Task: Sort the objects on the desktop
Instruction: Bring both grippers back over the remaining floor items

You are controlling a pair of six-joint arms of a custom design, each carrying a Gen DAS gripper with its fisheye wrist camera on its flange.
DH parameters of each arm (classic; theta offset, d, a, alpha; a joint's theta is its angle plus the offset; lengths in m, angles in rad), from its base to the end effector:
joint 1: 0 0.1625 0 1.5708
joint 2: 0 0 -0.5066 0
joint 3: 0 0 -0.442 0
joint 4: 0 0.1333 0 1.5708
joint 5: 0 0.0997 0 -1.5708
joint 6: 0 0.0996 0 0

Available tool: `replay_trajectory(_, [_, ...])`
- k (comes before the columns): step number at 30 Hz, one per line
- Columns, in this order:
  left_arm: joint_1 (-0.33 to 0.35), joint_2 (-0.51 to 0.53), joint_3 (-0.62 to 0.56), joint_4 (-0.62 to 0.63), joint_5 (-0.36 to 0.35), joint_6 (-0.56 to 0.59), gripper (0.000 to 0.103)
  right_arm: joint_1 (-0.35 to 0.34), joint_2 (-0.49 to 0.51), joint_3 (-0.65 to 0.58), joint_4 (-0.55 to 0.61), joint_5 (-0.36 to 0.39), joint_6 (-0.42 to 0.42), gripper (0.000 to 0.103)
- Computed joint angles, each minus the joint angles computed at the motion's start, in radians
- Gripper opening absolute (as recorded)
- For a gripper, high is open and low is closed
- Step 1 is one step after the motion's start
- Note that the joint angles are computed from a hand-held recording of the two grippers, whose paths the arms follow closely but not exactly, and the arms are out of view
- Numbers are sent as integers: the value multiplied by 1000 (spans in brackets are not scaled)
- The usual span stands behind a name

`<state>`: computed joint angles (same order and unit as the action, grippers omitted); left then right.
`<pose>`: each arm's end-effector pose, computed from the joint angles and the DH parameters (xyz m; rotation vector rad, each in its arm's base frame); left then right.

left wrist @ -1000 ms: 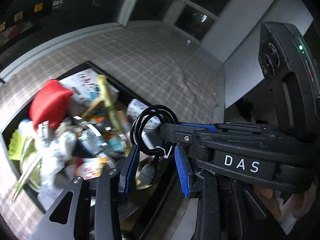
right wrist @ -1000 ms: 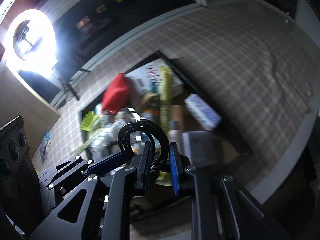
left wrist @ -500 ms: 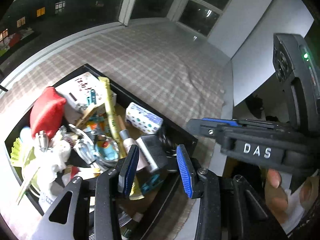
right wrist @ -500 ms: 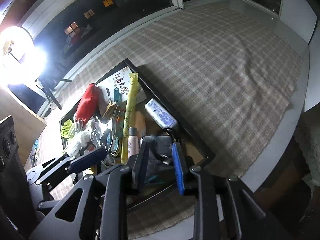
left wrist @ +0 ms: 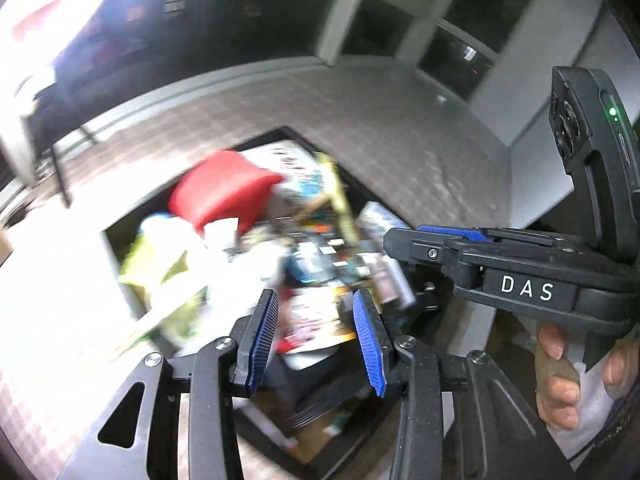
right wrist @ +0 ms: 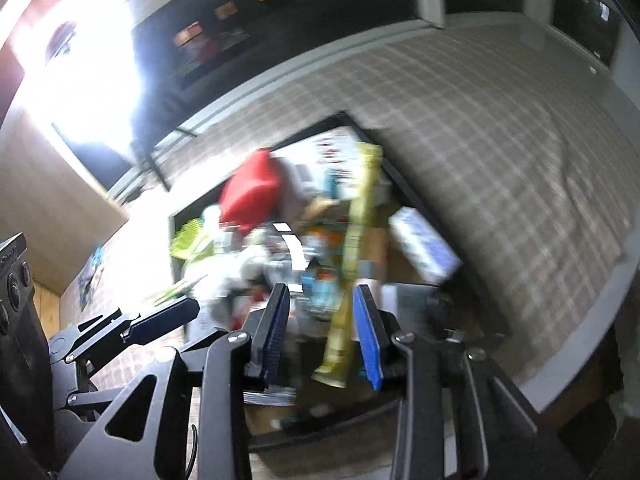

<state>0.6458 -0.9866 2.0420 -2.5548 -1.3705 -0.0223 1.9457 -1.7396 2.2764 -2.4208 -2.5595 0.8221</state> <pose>-0.3788 -0.4772 0.0960 1.2878 2.6326 -0.0412 0.1955 -0.3599 0.4145 -0.6999 -2.1963 0.9971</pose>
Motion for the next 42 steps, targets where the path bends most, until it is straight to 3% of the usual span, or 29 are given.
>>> replay_trajectory(9, [137,-151,3,60,159,-27,39,-4,284,-155,-188,114,-242,33])
replay_trajectory(21, [353,-292,-85,149,349,-7,39,33,696,-520,-198,186,-469,36])
replay_trajectory(31, [540,-197,-309,140,406,25,39,18,998,-892,-116,198,-587,37])
replay_trajectory(39, [660,-47,-495,125,396,22,39,-42,1178,-1131,25,231,-547,36])
replay_trajectory(42, [680,0,-536,121,430,35,39,-59,1230,-1198,70,233,-528,36])
